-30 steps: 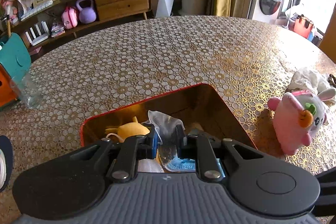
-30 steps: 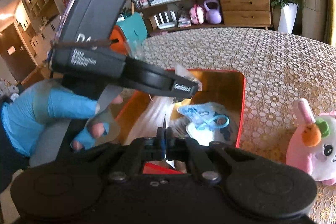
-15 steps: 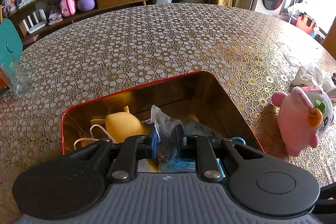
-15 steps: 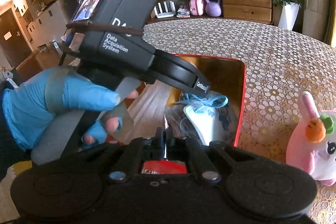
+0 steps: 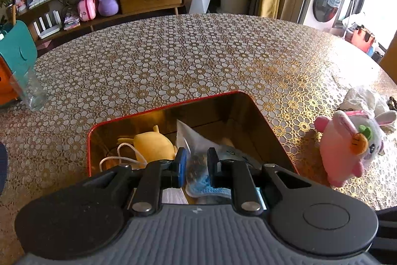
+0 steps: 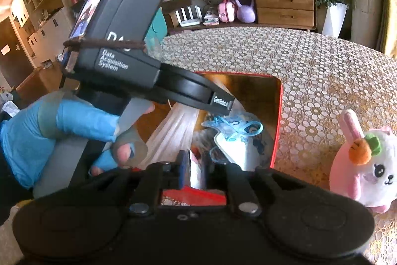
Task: Organize soft objects
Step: 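Open both grippers to drop the tea bag and plastic bag into the tin, then move both tools back toward the white cloth and remaining plastic bag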
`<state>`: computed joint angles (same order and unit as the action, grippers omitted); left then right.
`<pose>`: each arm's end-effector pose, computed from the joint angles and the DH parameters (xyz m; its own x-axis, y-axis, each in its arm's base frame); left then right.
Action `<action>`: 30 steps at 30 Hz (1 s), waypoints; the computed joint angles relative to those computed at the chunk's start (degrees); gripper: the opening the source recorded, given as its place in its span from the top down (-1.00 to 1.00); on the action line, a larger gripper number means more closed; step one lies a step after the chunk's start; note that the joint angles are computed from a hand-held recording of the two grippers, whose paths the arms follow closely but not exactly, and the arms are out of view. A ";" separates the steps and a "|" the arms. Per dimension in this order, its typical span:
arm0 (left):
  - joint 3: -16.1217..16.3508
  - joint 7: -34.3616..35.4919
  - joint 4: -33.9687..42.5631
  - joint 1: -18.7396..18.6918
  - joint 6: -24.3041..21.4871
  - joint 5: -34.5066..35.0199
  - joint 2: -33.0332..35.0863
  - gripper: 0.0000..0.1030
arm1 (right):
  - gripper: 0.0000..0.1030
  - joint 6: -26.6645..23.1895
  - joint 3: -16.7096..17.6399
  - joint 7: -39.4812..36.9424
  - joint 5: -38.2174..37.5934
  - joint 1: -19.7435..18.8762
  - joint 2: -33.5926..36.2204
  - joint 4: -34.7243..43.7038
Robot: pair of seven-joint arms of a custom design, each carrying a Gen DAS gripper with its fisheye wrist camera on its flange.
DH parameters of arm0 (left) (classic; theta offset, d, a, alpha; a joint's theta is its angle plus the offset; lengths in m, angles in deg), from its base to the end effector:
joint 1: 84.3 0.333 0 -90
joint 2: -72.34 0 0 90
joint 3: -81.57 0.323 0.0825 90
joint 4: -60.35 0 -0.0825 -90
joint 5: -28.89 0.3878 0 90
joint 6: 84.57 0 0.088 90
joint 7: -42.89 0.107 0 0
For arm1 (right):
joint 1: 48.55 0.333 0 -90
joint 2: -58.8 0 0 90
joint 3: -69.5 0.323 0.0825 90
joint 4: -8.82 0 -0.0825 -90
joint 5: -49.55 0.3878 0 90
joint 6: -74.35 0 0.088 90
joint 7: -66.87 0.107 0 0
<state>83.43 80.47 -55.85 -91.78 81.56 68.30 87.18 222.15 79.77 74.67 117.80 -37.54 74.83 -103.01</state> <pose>0.6268 -0.1009 0.3842 0.1830 -0.9828 0.0237 -0.7601 -0.1567 -0.6306 0.6021 0.2105 0.3704 0.7881 -0.5762 -0.2166 -0.5224 -0.4400 -0.7304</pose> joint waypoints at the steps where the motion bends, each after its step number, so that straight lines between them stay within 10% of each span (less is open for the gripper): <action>1: 0.15 -0.33 -0.54 -0.09 0.44 0.35 -0.56 0.66 | 0.70 -0.50 0.00 -0.13 0.26 -0.23 -0.37 -0.26; 14: -0.50 -18.08 -7.71 0.14 2.48 17.96 -10.48 0.57 | 0.45 -2.80 -4.03 -8.92 9.42 -0.51 -10.24 -8.62; 30: -12.56 -26.94 -7.65 0.65 2.34 26.02 -14.61 0.57 | 0.37 -3.30 -12.15 -18.11 22.50 -3.73 -20.64 -17.22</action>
